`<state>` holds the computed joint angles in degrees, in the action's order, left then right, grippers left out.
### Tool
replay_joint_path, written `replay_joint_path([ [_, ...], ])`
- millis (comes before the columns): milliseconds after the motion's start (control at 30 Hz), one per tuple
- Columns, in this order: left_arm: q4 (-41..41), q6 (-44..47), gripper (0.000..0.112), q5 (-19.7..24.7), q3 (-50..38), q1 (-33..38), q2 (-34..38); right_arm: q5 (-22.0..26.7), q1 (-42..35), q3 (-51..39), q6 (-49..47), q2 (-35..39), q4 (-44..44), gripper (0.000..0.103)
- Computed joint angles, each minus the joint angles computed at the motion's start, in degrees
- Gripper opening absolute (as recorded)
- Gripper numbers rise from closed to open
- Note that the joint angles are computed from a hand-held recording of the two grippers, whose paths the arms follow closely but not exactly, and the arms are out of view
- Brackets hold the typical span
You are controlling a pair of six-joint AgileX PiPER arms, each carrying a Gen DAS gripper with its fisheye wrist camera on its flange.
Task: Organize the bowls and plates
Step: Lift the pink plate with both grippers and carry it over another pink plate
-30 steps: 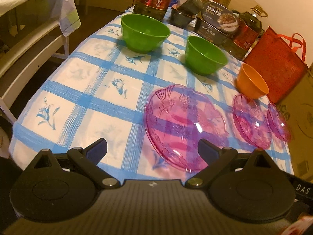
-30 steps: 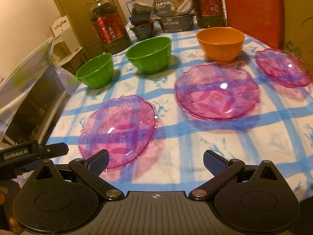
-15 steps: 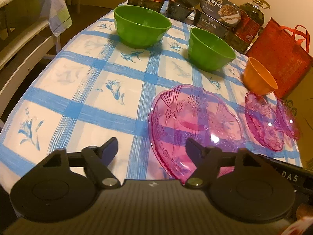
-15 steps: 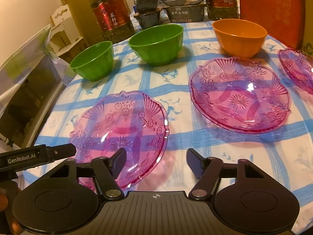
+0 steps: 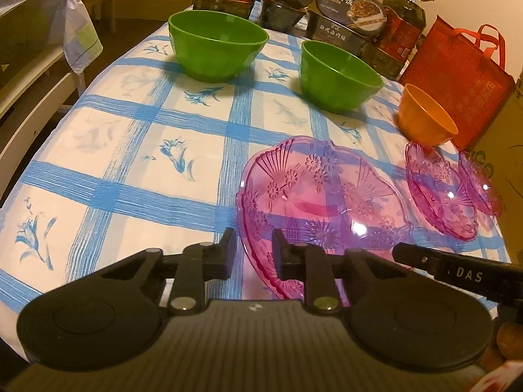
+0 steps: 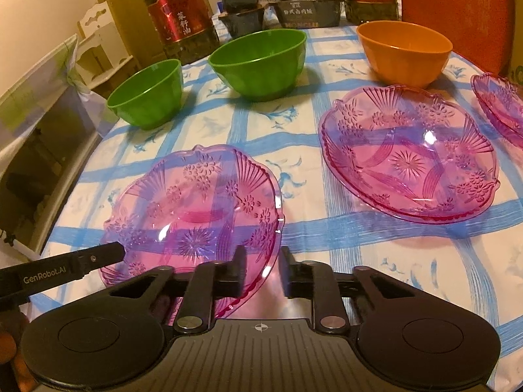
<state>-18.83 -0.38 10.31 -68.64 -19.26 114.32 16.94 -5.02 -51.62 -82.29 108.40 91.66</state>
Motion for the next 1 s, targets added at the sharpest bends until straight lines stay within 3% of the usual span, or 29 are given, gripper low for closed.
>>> replay_joint_path([
  [100, 5.0, -4.55, 0.014, -0.26, 0.56, -0.47, -0.61, -0.32, -0.05, 0.32, 1.16, -0.46, -0.88, 0.014],
  [567, 17.87, -17.65, 0.013, -1.2, 5.56, -4.6, -7.49, 1.59, -3.89, 8.19, -2.89, -10.1, 2.42, 0.013],
  [1000, 28.23, -28.08, 0.013, 1.15, 0.82, -11.75, -7.85, 4.76, -13.67, 13.18, -5.94, -16.82, 3.77, 0.013],
])
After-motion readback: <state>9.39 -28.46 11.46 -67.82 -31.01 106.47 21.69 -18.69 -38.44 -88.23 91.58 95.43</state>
